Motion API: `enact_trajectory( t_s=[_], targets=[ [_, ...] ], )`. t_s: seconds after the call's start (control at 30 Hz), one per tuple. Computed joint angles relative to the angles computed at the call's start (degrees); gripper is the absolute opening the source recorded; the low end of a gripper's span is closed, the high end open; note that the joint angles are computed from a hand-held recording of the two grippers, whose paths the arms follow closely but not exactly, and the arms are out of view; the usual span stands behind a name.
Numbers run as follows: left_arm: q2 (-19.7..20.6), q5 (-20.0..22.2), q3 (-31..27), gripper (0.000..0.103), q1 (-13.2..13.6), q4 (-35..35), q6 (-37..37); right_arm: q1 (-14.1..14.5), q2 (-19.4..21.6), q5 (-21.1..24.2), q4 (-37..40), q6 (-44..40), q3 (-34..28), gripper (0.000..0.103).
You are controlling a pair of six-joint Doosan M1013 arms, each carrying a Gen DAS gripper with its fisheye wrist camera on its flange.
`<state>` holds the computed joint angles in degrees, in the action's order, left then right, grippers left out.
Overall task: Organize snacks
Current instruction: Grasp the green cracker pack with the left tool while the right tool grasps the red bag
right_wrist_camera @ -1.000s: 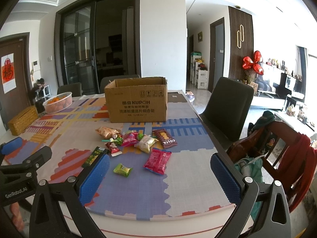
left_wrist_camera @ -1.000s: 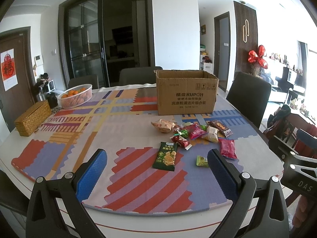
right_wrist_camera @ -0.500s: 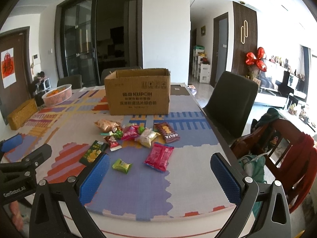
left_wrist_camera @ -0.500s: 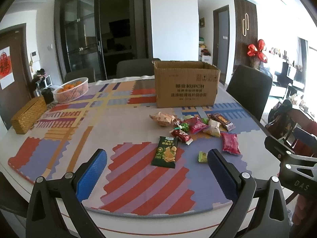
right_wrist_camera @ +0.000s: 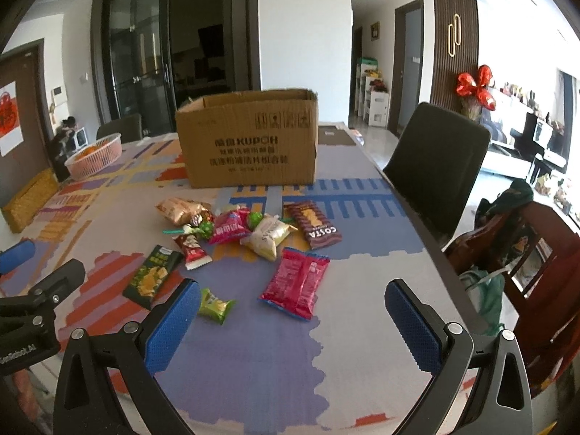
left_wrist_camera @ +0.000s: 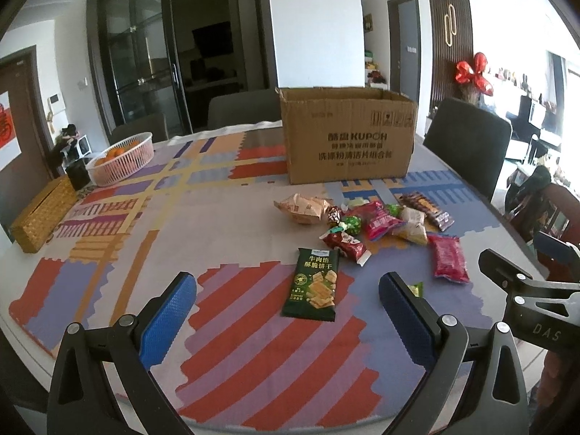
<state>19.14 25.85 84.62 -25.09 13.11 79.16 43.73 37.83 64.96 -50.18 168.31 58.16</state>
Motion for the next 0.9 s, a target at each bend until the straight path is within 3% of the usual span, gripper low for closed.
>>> enact_trajectory(
  t_s=[0.37,0.6,0.9],
  targets=[
    [4.3,4.6,-4.2,0.100,0.0,-2.4,3.7,-2.5,2.1,-0.5,6.3,-2.6,-2.1,0.102],
    [7.2,8.6,-7.5,0.086,0.1,-4.7,6.9,-3.8,3.5,-0.7,10.2,-5.1,-3.7,0.098],
    [10.2,13.2,-11.6,0.076,0.4,-9.3,11.2,-5.3,5.1,0.0,15.1,-8.3,-6.0,0.087]
  ],
)
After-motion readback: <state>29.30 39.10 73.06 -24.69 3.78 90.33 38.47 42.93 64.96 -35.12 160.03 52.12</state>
